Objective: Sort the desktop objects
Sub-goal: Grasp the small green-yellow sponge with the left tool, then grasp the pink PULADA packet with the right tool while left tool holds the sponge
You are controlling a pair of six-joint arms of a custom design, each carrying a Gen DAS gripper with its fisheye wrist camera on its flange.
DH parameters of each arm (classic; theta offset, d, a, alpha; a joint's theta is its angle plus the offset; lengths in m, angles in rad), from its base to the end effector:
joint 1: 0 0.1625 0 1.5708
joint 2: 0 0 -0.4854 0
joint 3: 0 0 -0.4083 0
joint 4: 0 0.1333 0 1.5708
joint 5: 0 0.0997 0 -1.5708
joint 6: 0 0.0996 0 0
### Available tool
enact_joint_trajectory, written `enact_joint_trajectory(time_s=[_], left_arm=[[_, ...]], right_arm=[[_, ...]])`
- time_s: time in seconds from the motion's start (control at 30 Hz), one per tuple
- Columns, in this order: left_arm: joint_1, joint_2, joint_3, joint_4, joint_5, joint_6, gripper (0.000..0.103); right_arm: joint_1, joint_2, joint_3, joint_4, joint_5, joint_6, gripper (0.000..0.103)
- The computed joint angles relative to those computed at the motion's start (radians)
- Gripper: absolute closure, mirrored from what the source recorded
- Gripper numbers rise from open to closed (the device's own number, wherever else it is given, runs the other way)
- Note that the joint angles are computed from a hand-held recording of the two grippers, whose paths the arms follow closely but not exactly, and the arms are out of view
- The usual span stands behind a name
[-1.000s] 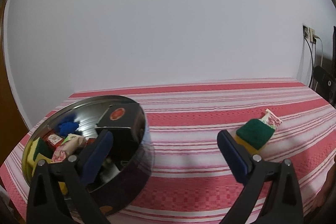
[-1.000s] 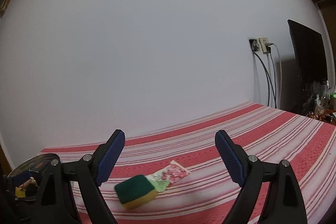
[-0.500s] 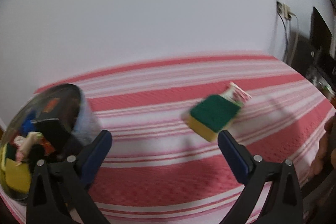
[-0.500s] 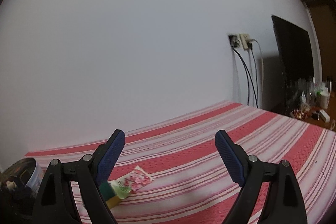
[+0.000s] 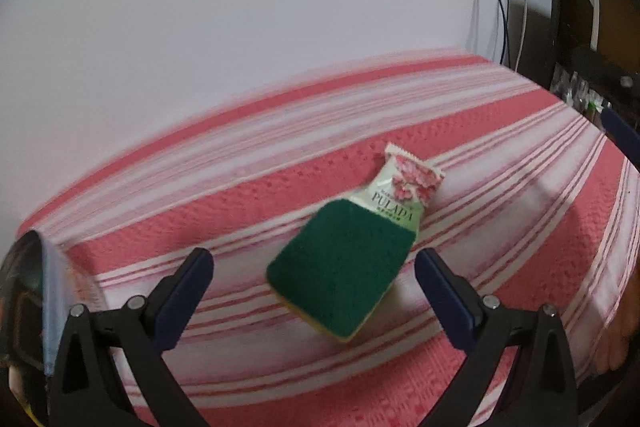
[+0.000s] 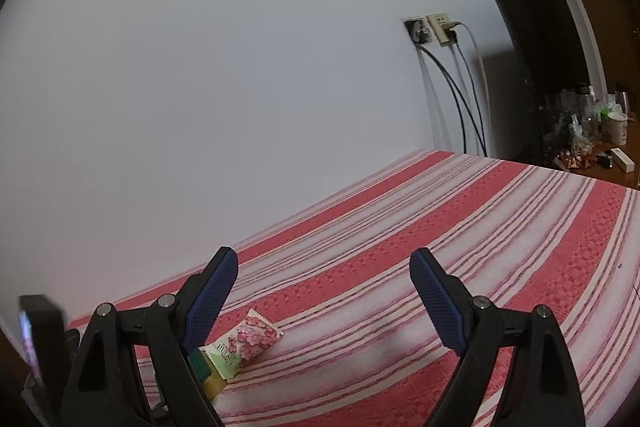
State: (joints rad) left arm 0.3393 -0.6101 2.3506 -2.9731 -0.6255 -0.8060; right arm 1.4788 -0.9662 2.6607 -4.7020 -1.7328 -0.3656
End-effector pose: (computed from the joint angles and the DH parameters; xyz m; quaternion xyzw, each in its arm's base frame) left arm -0.3093 -0.3362 -0.0499 0.2602 0.8417 -0.3035 0.3629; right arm 0.0858 -0.3456 0.2423 0.0496 -0.7507 0.6251 0.2081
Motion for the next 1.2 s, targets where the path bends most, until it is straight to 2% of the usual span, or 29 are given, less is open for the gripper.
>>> enact_joint_trajectory(time_s=[0.1,0.2,0.27,0.43,0.57,0.67,0.8,0.93,1.0,1.07,1.13,1.2], left_arm=[[0.039,-0.005,-0.009,-0.034,-0.063,0.03,0.006],[0.074,-0.009,-0.005,-0.086,-0.143,0.058,0.023],[0.071,-0.004,0.004,-0.115,-0.155,0.064,0.03],[0.064,0.0,0.032,-0.182,-0.166,0.067,0.038],[0.076,0.007,0.095,-0.384,-0.193,0.048,0.038],[0.065,0.013,0.172,-0.531,-0.196,-0.04,0.038],[0.018,0.049,0.22,-0.628,-0.11,-0.127,0.038],[-0.013,0.088,0.216,-0.672,-0.054,-0.095,0.038],[-0.034,0.113,0.211,-0.701,-0.015,-0.078,0.038],[-0.061,0.13,0.216,-0.713,0.036,-0.081,0.038],[-0.091,0.145,0.221,-0.7,0.12,-0.094,0.038],[-0.119,0.15,0.23,-0.654,0.199,-0.13,0.038]], right_arm=[[-0.002,-0.003,0.001,0.01,0.002,0.005,0.014],[-0.006,-0.011,-0.002,0.032,0.0,0.015,0.014],[-0.007,-0.014,-0.004,0.041,-0.002,0.018,0.014],[-0.009,-0.018,-0.004,0.057,-0.007,0.025,0.013],[-0.025,-0.036,-0.003,0.091,-0.005,0.055,0.014],[-0.034,-0.048,-0.004,0.121,-0.001,0.074,0.014],[-0.036,-0.055,-0.006,0.145,0.001,0.075,0.014],[-0.023,-0.079,-0.01,0.259,0.018,0.052,0.014],[0.006,-0.088,-0.023,0.352,-0.012,0.039,0.022],[0.025,-0.102,-0.038,0.47,-0.02,0.042,0.04],[0.052,-0.12,-0.073,0.634,-0.06,0.073,0.049],[0.061,-0.135,-0.103,0.768,-0.062,0.125,0.051]])
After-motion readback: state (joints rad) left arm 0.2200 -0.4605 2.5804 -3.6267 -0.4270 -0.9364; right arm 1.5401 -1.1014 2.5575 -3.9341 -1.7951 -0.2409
